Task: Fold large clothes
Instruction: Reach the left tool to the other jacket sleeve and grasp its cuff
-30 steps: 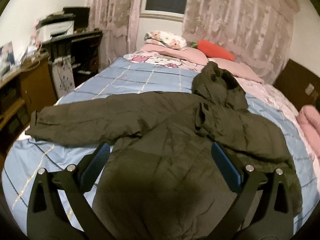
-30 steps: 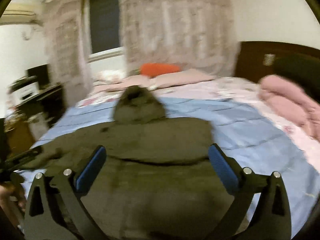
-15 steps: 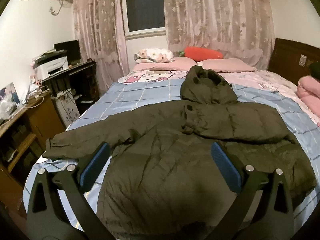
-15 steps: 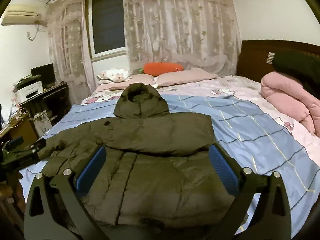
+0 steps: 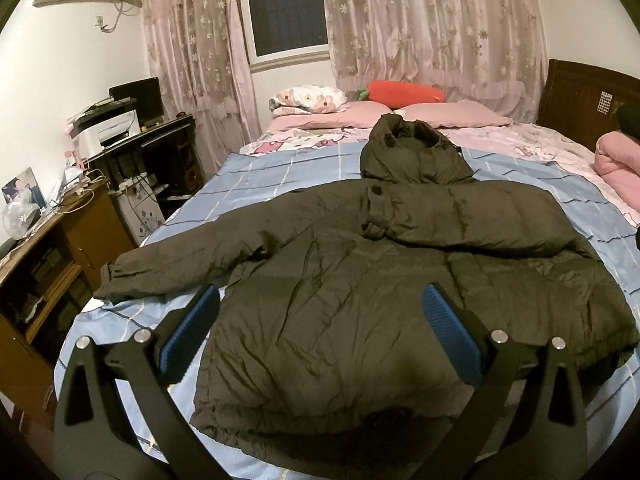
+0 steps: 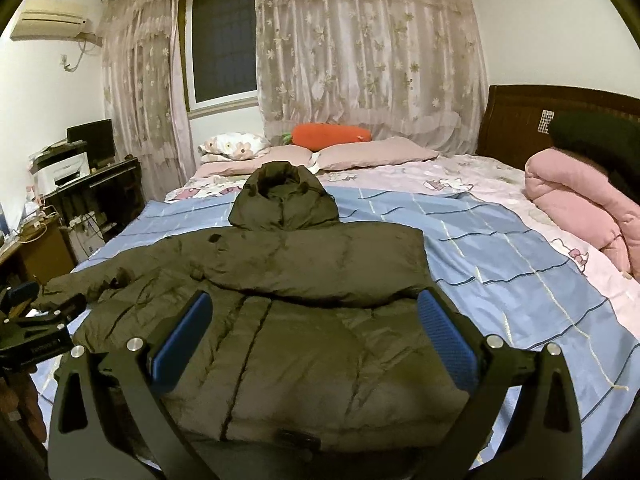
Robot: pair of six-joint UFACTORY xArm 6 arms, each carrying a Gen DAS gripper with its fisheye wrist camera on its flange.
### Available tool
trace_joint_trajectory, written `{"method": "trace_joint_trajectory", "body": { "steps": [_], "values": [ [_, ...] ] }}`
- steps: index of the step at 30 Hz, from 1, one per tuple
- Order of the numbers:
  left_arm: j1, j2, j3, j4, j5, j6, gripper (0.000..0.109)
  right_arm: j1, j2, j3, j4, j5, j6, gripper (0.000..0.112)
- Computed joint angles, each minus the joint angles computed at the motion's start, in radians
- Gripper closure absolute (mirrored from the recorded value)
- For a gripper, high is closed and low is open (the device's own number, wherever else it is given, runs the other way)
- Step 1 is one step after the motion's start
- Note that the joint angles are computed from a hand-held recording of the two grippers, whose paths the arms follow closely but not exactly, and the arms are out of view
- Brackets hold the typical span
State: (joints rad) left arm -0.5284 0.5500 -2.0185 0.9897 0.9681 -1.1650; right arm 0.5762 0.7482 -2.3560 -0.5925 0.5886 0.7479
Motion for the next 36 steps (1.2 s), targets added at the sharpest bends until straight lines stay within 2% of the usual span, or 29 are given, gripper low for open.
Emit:
{"method": "trace_joint_trajectory", "body": {
  "steps": [12, 17, 26, 30, 33, 36],
  "values": [
    [0.008, -0.009, 0.005, -0.022, 0.004, 0.018, 0.008, -0.005, 0.007, -0.002, -0.005, 0.000, 0.006, 0.011],
    [0.035, -0.008, 0.011, -0.042, -0.037, 0.026, 0.008, -0.006, 0.006, 0.000, -0.004, -0.003, 0.002, 0.011],
    [0.126, -0.091, 0.160, -0.164, -0.226, -0.046, 0.008, -0.006, 0.014, -0.015, 0.012, 0.007, -0.011, 0.011],
    [0.163, -0.133, 0.236, -0.117, -0.325, -0.129, 0.008, -0.004, 0.021, -0.025, 0.011, 0.015, -0.014, 0.011],
    [0.213, -0.169, 0.304, -0.133, -0.434, -0.178, 0.008, -0.005, 0.028, -0.036, 0.027, 0.024, -0.030, 0.011],
    [0.291, -0.220, 0.427, -0.333, -0.620, -0.154, 0.008, -0.006, 0.031, -0.037, 0.037, 0.025, -0.039, 0.011]
  ]
}}
